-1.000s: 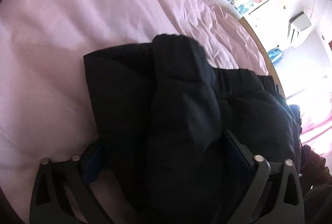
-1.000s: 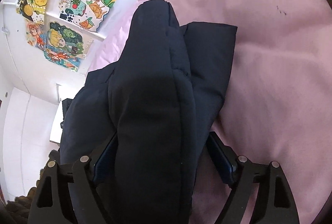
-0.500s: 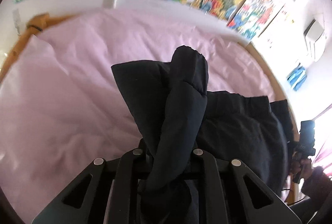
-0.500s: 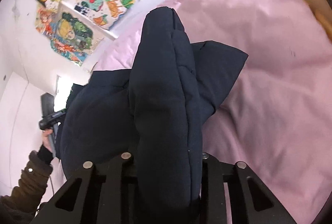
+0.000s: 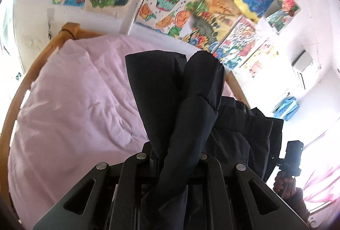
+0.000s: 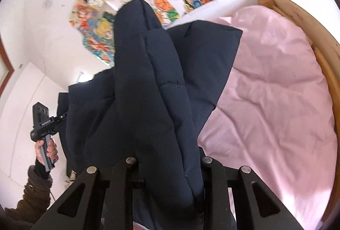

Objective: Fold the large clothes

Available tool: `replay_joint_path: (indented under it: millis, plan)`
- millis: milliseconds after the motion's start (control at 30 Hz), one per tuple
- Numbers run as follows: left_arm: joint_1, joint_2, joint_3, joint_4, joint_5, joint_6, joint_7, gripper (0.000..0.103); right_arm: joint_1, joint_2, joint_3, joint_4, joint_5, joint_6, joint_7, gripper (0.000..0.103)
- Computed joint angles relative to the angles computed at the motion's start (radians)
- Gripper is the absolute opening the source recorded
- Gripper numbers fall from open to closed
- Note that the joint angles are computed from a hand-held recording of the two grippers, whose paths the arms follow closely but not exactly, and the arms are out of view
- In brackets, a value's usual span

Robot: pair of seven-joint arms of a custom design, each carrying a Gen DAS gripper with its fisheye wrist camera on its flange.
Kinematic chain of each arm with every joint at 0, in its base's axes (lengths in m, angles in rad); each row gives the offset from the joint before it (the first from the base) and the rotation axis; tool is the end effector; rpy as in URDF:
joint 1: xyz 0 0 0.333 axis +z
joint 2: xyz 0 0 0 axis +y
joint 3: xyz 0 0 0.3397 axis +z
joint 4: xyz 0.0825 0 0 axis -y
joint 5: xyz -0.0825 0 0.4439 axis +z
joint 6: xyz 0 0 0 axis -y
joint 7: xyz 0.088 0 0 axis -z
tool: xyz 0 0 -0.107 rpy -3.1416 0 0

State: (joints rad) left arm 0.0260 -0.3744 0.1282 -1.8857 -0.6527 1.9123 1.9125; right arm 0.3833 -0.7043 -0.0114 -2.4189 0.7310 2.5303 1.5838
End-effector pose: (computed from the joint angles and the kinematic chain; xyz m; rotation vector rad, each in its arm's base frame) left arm 0.5119 0.0503 0.7387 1.9376 -2.1163 1.2024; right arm 0.4054 0.1492 0.6513 -1.4580 1.5672 0.1199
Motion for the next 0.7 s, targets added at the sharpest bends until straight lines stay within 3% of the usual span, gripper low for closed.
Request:
replay_joint_path:
  millis: [200,333,467,500,567,700]
  plan:
    - [0.004,-0.048,-0.003,-0.036,0.058,-0.018,-0.019,0.011,0.008,-0.104,0.044,-0.056,-0.012,0.011,0.072,0.024]
    - [-0.005,-0.04,-0.016,-0.131,0.083,0.056,0.009,0.011,-0.007,-0.057,0.061,-0.048,-0.06,0.016,0.119,0.024]
    - [-0.017,-0.001,-0.027,-0.238,0.026,0.189,0.009,0.011,-0.045,0.021,0.074,-0.054,-0.126,0.004,0.172,0.025]
    - [-0.017,0.014,-0.033,-0.259,0.015,0.227,0.006,0.012,-0.063,0.043,0.089,-0.054,-0.165,-0.003,0.185,0.026]
    - [-0.01,0.059,-0.039,-0.244,0.031,0.223,-0.013,0.012,-0.094,0.075,0.124,-0.048,-0.255,-0.013,0.199,0.028]
    - [0.014,0.091,-0.034,-0.25,0.019,0.224,0.004,0.024,-0.12,0.089,0.163,-0.072,-0.384,0.032,0.219,0.043]
